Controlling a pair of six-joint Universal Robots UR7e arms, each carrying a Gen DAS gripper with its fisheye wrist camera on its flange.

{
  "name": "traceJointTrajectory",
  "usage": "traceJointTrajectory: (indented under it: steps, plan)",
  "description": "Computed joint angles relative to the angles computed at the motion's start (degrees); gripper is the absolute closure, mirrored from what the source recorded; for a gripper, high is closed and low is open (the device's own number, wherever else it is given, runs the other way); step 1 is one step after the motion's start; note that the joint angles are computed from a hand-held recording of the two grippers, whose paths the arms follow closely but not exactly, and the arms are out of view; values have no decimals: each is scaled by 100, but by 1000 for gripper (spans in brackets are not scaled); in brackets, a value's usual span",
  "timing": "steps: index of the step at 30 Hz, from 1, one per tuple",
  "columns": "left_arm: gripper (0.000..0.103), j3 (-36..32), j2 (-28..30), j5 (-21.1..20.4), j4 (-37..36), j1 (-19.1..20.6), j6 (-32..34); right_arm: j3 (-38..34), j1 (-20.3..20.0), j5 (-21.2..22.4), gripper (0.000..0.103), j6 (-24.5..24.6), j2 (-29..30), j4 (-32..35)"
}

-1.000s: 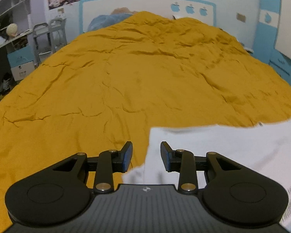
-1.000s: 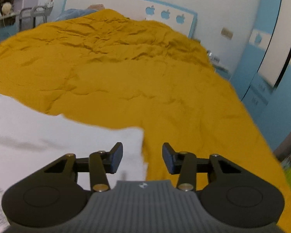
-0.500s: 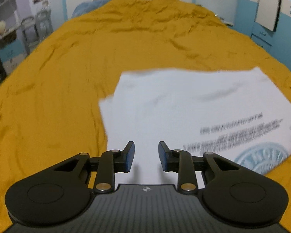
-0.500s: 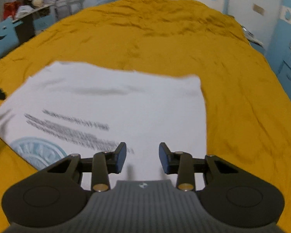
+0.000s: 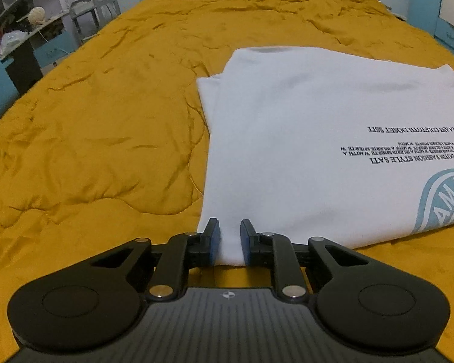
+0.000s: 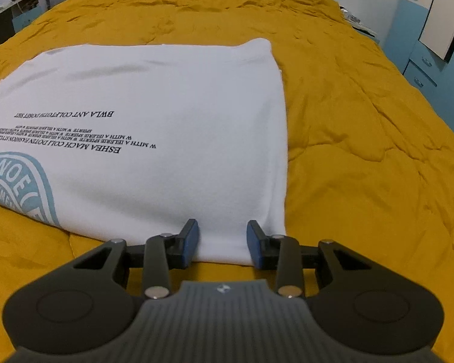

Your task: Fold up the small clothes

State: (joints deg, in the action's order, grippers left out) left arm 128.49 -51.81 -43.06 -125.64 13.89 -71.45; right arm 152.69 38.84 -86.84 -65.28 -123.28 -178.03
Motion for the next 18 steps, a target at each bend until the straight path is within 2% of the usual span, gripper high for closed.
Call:
traceJointTrajectory:
  steps: [3, 6, 8, 13, 18]
  plan:
    - [80, 4, -55, 27, 237, -225, -212, -158, 13, 72, 72, 174, -320, 562]
    - [80, 56, -126, 77, 61, -346, -172, -352, -357, 619, 65, 274, -917, 1565]
    - [80, 36, -113, 171, -82, -377, -74, -533, -519, 866, 61, 421, -1117, 2053]
    - [74, -88, 47, 230, -965, -225, 423, -1028, -499, 985, 50, 949, -960, 2563]
    - [71, -450, 488, 291, -1604, -53, 1057, -1464, -355, 995, 47, 1613, -437, 2529]
